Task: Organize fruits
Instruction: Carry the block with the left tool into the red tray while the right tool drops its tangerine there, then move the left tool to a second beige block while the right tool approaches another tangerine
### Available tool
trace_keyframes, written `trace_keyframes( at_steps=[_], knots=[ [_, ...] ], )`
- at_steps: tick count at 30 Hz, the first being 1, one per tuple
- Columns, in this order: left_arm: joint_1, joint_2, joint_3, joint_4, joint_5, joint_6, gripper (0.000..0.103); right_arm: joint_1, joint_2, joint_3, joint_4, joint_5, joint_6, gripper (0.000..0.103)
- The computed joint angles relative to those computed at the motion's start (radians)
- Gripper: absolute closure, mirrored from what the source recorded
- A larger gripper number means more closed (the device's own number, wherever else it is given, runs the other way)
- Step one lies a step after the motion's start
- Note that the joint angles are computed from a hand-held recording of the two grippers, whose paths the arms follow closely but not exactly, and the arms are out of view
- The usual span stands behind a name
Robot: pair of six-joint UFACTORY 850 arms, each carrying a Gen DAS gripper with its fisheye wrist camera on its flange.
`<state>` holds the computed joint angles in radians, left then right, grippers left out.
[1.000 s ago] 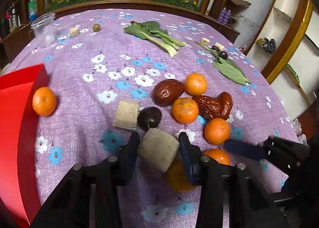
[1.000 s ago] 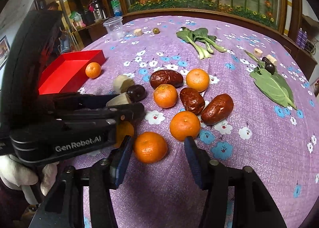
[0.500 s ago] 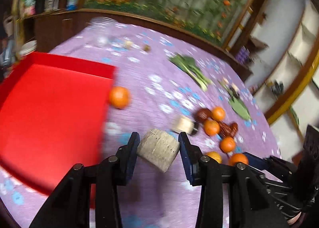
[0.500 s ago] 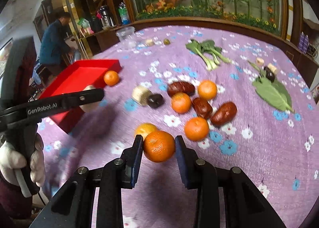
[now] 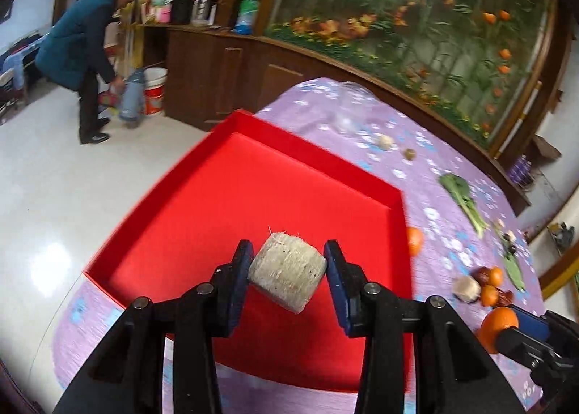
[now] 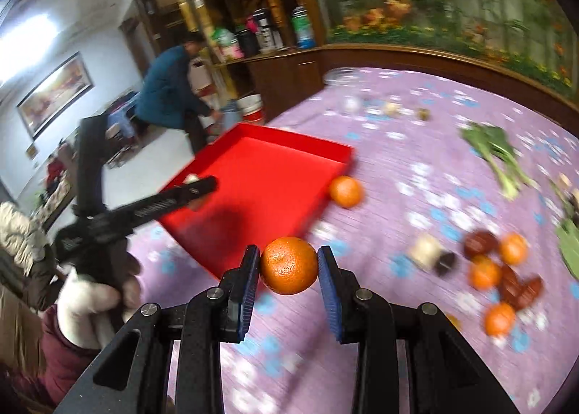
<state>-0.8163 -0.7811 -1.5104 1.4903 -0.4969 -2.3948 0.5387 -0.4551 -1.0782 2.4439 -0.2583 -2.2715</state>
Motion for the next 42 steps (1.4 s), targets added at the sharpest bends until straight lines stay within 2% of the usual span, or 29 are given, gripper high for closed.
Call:
trace_keyframes(
  at_steps=[5, 7, 12, 17, 19, 22, 23, 25, 29, 36, 42],
  knots=[
    [0.035, 0.006, 0.04, 0.009, 0.015, -0.037, 0.064, 0.054, -0.125, -0.172, -0.329, 0.042, 0.307, 0.067],
    [0.036, 0.01, 0.049, 0.013, -0.003, -0.023, 0.064, 0.067, -0.169, -0.225, -0.482, 0.052, 0.462, 0.067],
    [0.051, 0.016, 0.069, 0.09, 0.033, -0.087, 0.064, 0.083, -0.266, -0.334, -0.831, 0.066, 0.826, 0.067],
    [0.053, 0.015, 0.071, 0.134, 0.046, -0.14, 0.06, 0.09, -0.293, -0.358, -0.891, 0.087, 0.886, 0.065],
    [0.05, 0.025, 0.081, 0.159, 0.042, -0.18, 0.052, 0.093, -0.29, -0.349, -0.836, 0.089, 0.834, 0.064],
    [0.044, 0.046, 0.101, 0.187, 0.026, -0.234, 0.047, 0.093, -0.286, -0.342, -0.768, 0.083, 0.771, 0.06],
    [0.042, 0.055, 0.11, 0.193, 0.019, -0.252, 0.045, 0.094, -0.279, -0.332, -0.712, 0.082, 0.718, 0.055],
    [0.033, 0.075, 0.129, 0.204, -0.001, -0.285, 0.044, 0.093, -0.261, -0.307, -0.581, 0.079, 0.595, 0.051],
    [0.012, 0.104, 0.147, 0.203, -0.029, -0.296, 0.043, 0.08, -0.206, -0.232, -0.308, 0.051, 0.344, 0.051],
    [-0.045, 0.114, 0.112, 0.171, -0.08, -0.223, 0.031, 0.02, -0.047, 0.003, 0.225, -0.035, -0.131, 0.042],
    [-0.087, 0.057, -0.001, 0.088, -0.062, -0.06, 0.03, -0.081, 0.079, 0.207, 0.454, -0.114, -0.279, 0.04]
  ],
)
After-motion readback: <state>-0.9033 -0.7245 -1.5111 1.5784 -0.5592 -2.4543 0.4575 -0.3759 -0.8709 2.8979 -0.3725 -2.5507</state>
